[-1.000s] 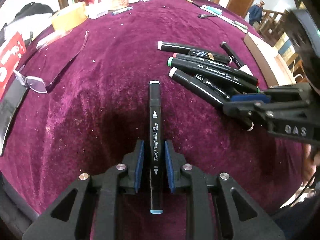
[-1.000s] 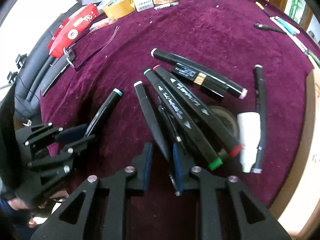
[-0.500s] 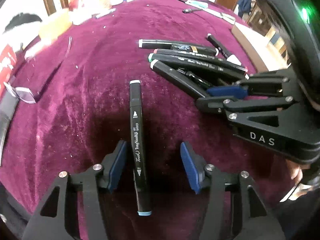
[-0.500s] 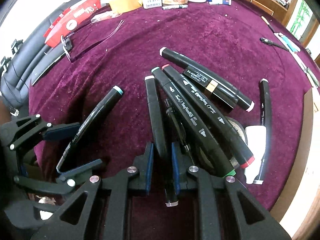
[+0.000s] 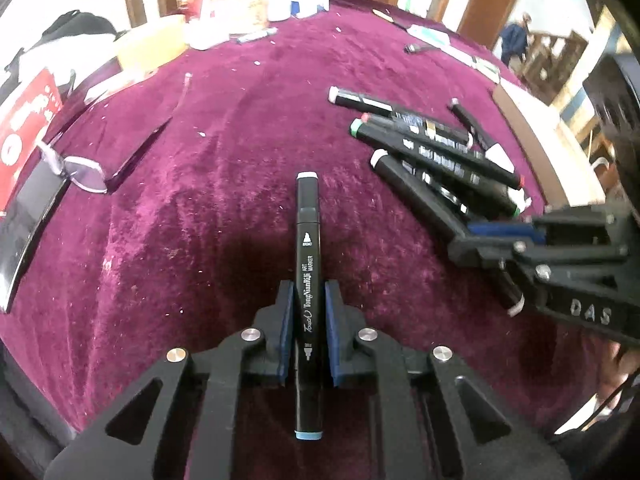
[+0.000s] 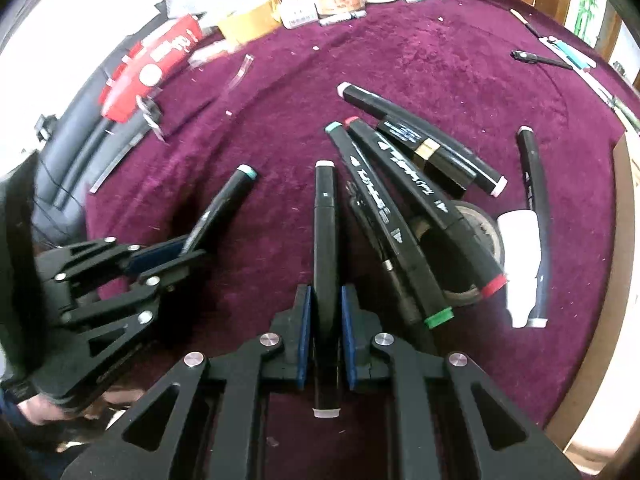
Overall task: Organize rigid objects
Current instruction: 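Grasp a black marker with the right tool while the left tool holds its marker, then carry both black markers over the cardboard tray and lower them inside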
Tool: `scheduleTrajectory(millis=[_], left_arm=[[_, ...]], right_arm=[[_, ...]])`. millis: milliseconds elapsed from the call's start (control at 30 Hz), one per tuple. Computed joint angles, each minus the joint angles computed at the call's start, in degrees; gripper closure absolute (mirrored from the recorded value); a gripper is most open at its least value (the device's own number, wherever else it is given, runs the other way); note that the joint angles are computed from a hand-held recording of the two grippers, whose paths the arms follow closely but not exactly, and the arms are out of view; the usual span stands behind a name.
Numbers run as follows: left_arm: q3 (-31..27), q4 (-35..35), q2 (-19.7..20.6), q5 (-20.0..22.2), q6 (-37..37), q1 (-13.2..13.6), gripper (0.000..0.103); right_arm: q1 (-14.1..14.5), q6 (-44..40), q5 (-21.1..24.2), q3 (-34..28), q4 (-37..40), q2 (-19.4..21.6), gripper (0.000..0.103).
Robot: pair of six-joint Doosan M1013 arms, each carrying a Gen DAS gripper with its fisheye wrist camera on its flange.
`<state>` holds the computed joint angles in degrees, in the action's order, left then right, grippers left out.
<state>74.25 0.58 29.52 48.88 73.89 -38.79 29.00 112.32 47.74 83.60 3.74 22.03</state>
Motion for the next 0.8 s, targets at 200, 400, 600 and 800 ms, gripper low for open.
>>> scheduleTrajectory(millis=[200, 400, 600, 800], left_arm=[[-0.56, -0.18, -0.48, -0.85, -1.34, -0.09, 0.091], [-1.78, 0.10, -0.27, -0.54, -1.01, -0.79, 0.091], [-3.52, 0.29, 0.28, 0.50, -0.97, -1.68, 0.091], [-6.61, -0.45, 1.49, 1.78, 0.53, -2.95, 0.091]], right_arm=[[-0.56, -0.71, -3.05, 2.03, 3.20, -1.69, 0.090], [-1.04, -2.24, -5.55, 3.72, 5.62, -3.41, 0.090], [-2.23, -1.75, -8.30, 6.51, 6.84, -5.98, 0.090], [-4.08, 1.89, -11.31, 10.34, 6.83, -9.42, 0.090]])
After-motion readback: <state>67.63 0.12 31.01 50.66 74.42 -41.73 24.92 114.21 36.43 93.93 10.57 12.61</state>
